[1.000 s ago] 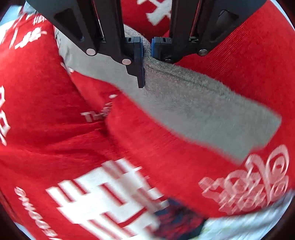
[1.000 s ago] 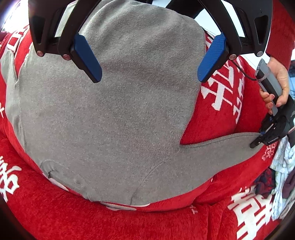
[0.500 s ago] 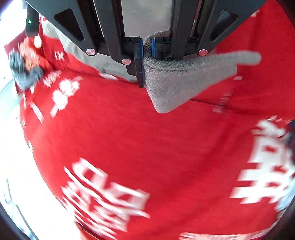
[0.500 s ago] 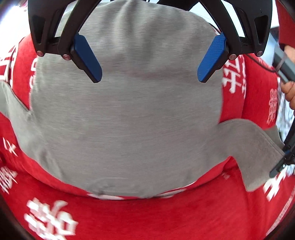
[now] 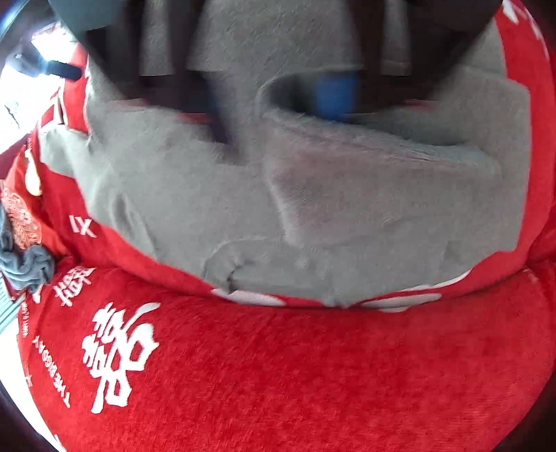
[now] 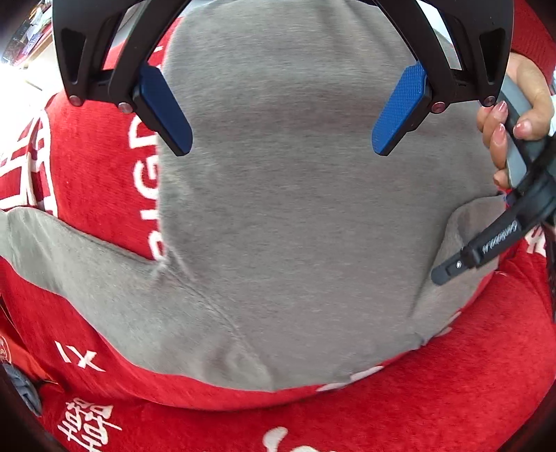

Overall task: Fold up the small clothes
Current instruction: 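Carry the held sleeve across the sweater body with the left tool and release, then grasp the sweater side edge with the right tool and lift it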

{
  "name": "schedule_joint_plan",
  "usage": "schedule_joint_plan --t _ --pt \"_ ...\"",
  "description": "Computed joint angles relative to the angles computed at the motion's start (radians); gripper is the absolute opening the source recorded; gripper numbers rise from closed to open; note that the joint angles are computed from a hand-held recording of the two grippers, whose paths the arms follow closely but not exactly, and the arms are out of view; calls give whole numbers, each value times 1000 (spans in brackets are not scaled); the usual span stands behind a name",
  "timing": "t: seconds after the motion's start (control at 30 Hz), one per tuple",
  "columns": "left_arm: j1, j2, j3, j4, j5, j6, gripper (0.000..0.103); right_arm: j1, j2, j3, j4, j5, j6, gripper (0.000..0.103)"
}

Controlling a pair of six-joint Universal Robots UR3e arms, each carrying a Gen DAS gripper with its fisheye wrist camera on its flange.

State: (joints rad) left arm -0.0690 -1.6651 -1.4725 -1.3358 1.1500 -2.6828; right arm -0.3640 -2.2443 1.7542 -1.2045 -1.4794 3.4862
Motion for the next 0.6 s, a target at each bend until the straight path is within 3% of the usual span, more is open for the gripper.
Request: schedule_joint_plan --t 0.13,0.3,0.4,0.5,0.6 --pt "94 100 9 -86 18 83 87 59 82 -49 -69 -22 18 103" --pt "301 161 79 -209 36 214 87 266 317 -201 -274 -84 28 103" --pt "362 108 116 -184 127 238 87 425 534 -350 -386 -156 -45 103" --pt "405 70 109 -157 201 262 87 601 812 -544 -444 -313 -167 103" --pt "418 82 36 -122 245 325 87 689 980 -657 -462 -410 -249 95"
